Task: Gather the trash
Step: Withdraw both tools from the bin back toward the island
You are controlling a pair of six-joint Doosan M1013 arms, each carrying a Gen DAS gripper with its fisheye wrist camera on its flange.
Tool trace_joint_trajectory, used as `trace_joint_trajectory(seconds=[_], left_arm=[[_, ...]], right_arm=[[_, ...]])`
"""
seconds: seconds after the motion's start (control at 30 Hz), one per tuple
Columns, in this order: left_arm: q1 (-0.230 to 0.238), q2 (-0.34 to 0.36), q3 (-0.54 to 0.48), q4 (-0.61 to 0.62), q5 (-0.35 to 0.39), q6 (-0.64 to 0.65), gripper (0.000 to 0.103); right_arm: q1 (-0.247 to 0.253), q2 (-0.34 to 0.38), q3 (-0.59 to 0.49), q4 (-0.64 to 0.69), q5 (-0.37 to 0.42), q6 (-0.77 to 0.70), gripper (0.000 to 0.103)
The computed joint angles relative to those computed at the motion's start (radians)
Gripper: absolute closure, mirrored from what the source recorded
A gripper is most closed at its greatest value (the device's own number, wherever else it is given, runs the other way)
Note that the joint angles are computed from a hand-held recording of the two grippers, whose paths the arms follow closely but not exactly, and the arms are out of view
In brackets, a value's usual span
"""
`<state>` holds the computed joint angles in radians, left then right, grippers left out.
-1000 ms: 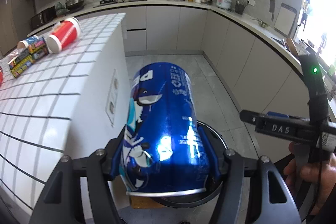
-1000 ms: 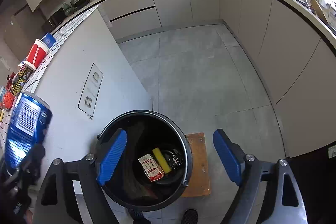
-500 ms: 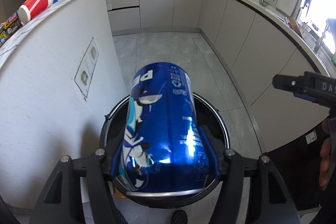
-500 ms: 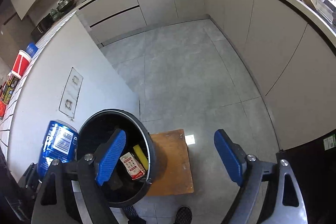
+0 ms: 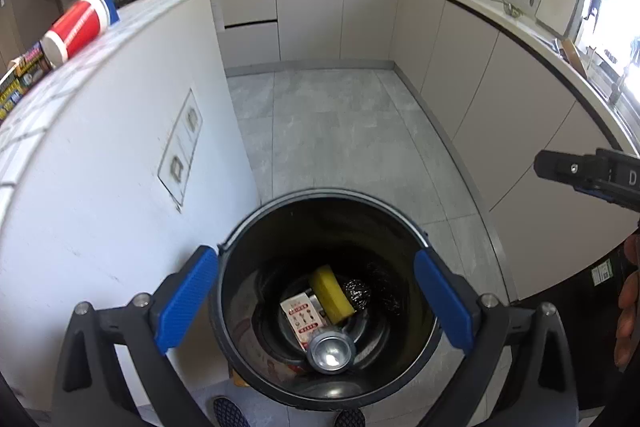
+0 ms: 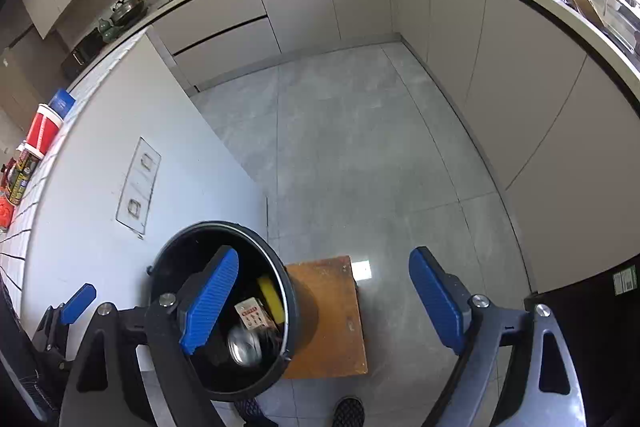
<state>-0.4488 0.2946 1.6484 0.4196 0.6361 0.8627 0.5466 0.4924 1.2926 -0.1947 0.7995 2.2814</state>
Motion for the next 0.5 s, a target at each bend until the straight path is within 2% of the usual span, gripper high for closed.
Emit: trace_joint_trajectory(seconds=[0.5], left_arm=[[0.029,-0.04,-0.015,0.016,-0.024,0.025,0.003]], right_arm=[[0.011,-0.002,-0.058,-0.003,0.01,0.006,0.013]])
